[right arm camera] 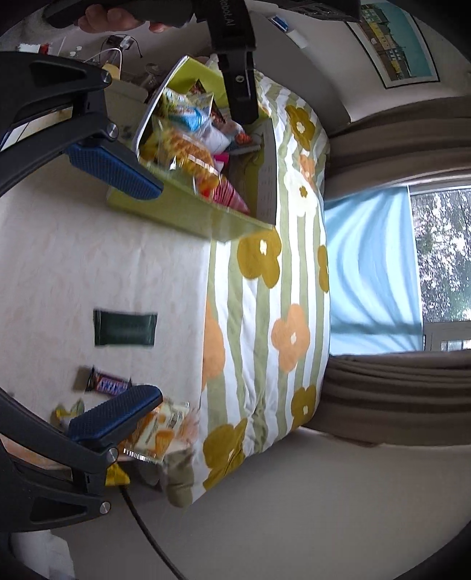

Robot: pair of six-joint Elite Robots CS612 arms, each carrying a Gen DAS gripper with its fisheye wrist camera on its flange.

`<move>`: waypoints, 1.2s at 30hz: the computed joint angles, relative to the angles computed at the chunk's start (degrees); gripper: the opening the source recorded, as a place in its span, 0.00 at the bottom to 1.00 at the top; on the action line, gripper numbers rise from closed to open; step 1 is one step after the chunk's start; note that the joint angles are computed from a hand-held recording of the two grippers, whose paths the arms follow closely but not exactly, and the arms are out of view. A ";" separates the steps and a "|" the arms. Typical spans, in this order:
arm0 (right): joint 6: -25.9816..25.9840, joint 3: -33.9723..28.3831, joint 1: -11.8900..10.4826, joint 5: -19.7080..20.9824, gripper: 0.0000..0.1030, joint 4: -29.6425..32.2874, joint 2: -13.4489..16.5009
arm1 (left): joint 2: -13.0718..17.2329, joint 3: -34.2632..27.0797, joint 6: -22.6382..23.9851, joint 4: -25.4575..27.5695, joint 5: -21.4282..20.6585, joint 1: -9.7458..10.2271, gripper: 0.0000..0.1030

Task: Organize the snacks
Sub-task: 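Move both tools back to the remaining snacks on the bed, then grasp the dark green bar with the left tool while the right tool grasps the Snickers bar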

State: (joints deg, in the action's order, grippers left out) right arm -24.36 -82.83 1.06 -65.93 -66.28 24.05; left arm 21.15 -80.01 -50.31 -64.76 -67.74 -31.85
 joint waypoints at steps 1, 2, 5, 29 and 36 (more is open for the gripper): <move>-0.14 0.13 -0.67 0.16 0.99 -0.24 0.03 | -0.26 1.11 -0.17 -0.60 -0.14 -0.27 1.00; -0.69 0.46 -1.32 0.21 0.99 -0.18 -0.04 | -0.53 2.28 -0.47 -1.22 -0.30 -0.58 1.00; -1.83 0.89 -2.70 -0.54 0.99 -0.64 0.14 | -1.40 6.04 -1.59 -3.14 -1.33 -1.41 1.00; -3.85 4.52 -5.84 -3.62 0.99 -0.25 3.56 | -2.66 26.31 -1.65 -10.90 -14.62 -0.62 0.85; -5.15 4.77 -4.88 -5.46 0.97 -1.05 5.36 | -2.56 29.25 0.87 -11.58 -15.08 -0.35 0.70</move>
State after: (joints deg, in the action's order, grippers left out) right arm -29.52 -78.06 -3.81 -71.38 -67.33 29.41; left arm 18.59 -50.76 -49.44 -76.34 -82.82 -32.20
